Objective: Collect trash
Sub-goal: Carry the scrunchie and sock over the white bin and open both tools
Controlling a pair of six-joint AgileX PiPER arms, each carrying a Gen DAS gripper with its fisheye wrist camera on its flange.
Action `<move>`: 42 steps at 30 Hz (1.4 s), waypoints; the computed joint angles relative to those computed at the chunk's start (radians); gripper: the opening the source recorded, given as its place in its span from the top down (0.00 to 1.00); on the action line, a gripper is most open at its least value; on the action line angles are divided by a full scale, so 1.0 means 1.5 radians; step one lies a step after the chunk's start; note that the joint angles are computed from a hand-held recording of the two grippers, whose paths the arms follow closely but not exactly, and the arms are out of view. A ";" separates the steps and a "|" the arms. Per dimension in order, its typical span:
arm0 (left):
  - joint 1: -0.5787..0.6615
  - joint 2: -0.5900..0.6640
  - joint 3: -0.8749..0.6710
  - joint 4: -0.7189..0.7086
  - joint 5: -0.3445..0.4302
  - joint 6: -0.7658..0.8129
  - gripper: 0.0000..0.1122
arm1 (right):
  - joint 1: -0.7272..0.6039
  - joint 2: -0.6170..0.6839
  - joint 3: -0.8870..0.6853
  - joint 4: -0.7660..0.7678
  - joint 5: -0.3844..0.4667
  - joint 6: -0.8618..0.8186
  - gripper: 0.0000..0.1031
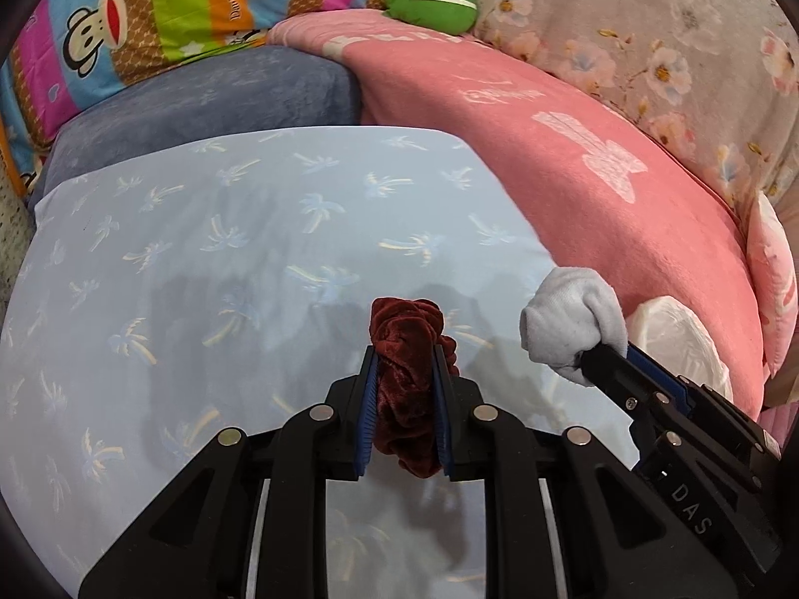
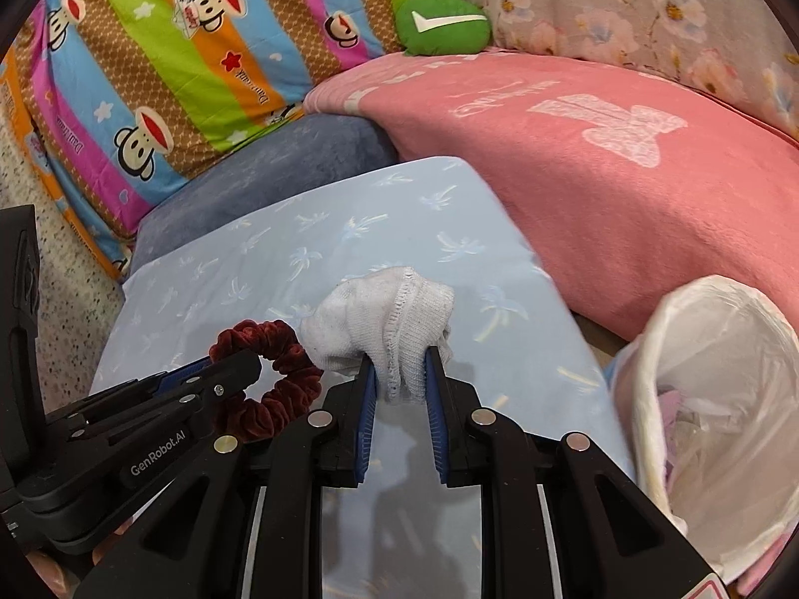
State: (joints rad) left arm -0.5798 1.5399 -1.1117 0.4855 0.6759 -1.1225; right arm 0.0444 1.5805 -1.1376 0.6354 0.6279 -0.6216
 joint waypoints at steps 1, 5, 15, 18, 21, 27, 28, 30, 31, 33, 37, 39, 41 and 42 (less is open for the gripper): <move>-0.013 0.003 -0.009 0.007 0.008 -0.008 0.83 | -0.011 -0.008 0.006 0.006 0.004 -0.009 0.83; -0.054 0.014 -0.037 0.028 0.030 -0.028 0.83 | -0.066 -0.039 0.026 0.034 0.026 -0.051 0.83; -0.145 0.073 -0.149 0.060 0.092 -0.039 0.83 | -0.219 -0.075 0.033 0.098 0.092 -0.143 0.83; -0.167 0.097 -0.187 0.061 0.106 -0.032 0.83 | -0.259 -0.078 0.031 0.109 0.109 -0.165 0.83; -0.185 0.125 -0.230 0.058 0.121 -0.017 0.83 | -0.301 -0.074 0.027 0.122 0.126 -0.187 0.83; -0.210 0.184 -0.325 0.039 0.145 0.029 0.83 | -0.379 -0.054 0.008 0.140 0.151 -0.220 0.83; -0.213 0.194 -0.341 0.035 0.149 0.037 0.83 | -0.390 -0.050 0.005 0.143 0.154 -0.224 0.83; -0.219 0.213 -0.369 0.029 0.154 0.051 0.83 | -0.413 -0.042 -0.002 0.146 0.159 -0.231 0.83; -0.222 0.224 -0.387 0.025 0.160 0.059 0.83 | -0.422 -0.037 -0.008 0.147 0.162 -0.234 0.83; -0.225 0.245 -0.421 0.011 0.165 0.080 0.83 | -0.437 -0.030 -0.013 0.147 0.164 -0.238 0.83; -0.232 0.282 -0.476 -0.019 0.167 0.115 0.82 | -0.460 -0.012 -0.025 0.143 0.162 -0.244 0.83; -0.235 0.298 -0.499 -0.030 0.166 0.130 0.81 | -0.467 -0.005 -0.028 0.140 0.157 -0.245 0.83; -0.237 0.314 -0.521 -0.035 0.164 0.138 0.81 | -0.476 0.004 -0.033 0.138 0.155 -0.244 0.82; -0.238 0.322 -0.531 -0.037 0.163 0.140 0.79 | -0.481 0.010 -0.037 0.138 0.156 -0.243 0.82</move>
State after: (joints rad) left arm -0.9365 2.0223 -1.9075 0.4304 0.9204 -0.9128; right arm -0.6772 1.5952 -1.1933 0.8417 0.8612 -0.9866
